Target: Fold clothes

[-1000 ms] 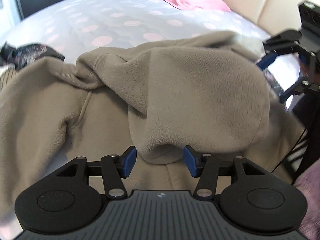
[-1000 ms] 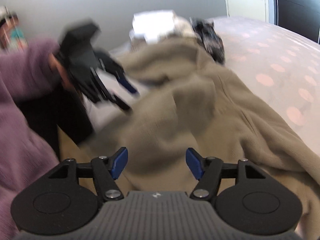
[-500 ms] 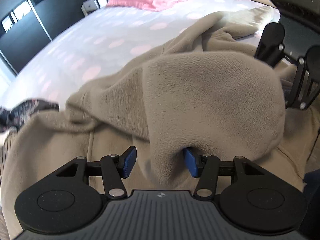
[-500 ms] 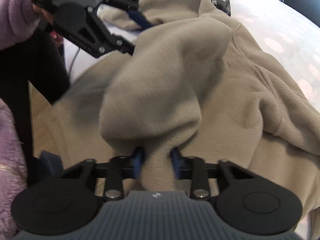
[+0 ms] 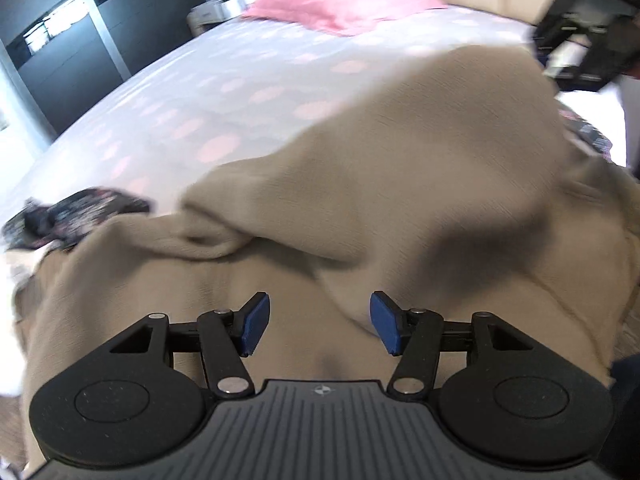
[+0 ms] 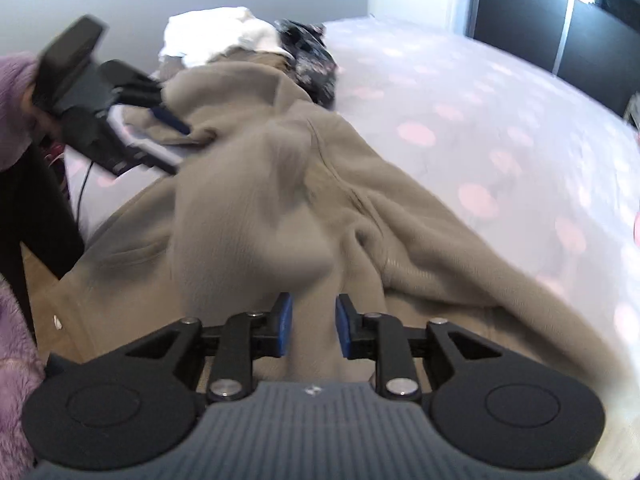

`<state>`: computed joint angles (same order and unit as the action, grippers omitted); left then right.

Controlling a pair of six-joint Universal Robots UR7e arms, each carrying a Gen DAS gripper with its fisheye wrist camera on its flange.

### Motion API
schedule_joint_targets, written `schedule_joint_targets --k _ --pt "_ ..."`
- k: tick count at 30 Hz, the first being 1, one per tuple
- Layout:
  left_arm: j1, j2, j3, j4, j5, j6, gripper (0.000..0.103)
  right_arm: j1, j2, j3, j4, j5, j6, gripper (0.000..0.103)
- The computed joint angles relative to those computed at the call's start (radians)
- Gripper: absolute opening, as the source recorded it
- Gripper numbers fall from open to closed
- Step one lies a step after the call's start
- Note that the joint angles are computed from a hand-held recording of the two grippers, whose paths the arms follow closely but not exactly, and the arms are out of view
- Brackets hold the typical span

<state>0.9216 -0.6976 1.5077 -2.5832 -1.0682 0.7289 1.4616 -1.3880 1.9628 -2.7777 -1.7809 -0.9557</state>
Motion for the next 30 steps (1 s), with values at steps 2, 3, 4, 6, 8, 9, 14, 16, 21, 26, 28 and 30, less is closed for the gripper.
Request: schedule_joint_targets --k 2,3,4,6,8,9,14,16,21,26,28,30 --pt "0.003 0.016 -0.028 -0.013 0.041 -0.014 0.054 0.002 -0.007 -0.002 -0.012 0.003 -0.008 0.038" --pt "0.006 0.030 -0.048 -0.018 0.060 -0.011 0.054 0.005 0.004 -0.006 -0.038 -0.024 -0.016 0.039" --pt "0.009 0.049 -0.072 -0.028 0.075 0.007 0.054 0.007 0.015 -0.011 -0.065 -0.051 -0.025 0.039" --pt "0.015 0.087 -0.110 -0.067 0.101 0.068 0.054 0.011 0.054 -0.026 -0.124 -0.118 -0.075 0.039" --pt "0.018 0.125 -0.142 -0.113 0.125 0.144 0.054 0.014 0.102 -0.044 -0.192 -0.184 -0.145 0.040" --pt "0.020 0.140 -0.157 -0.124 0.132 0.175 0.054 0.012 0.124 -0.050 -0.226 -0.206 -0.187 0.040" --pt "0.036 0.225 -0.237 -0.166 0.126 0.318 0.054 -0.009 0.223 -0.041 -0.442 -0.215 -0.537 0.045" --pt "0.043 0.262 -0.266 -0.201 0.120 0.382 0.055 -0.029 0.246 -0.026 -0.510 -0.183 -0.702 0.049" --pt "0.061 0.331 -0.347 -0.217 0.081 0.409 0.057 -0.059 0.300 -0.058 -0.539 -0.107 -0.831 0.047" --pt "0.071 0.405 -0.478 -0.141 0.092 0.355 0.048 -0.068 0.322 -0.143 -0.430 -0.103 -0.733 0.018" --pt "0.076 0.419 -0.538 -0.067 0.061 0.277 0.027 -0.067 0.309 -0.201 -0.332 -0.086 -0.597 0.013" --pt "0.080 0.438 -0.607 0.005 0.030 0.202 0.006 -0.069 0.307 -0.266 -0.281 -0.054 -0.487 0.009"
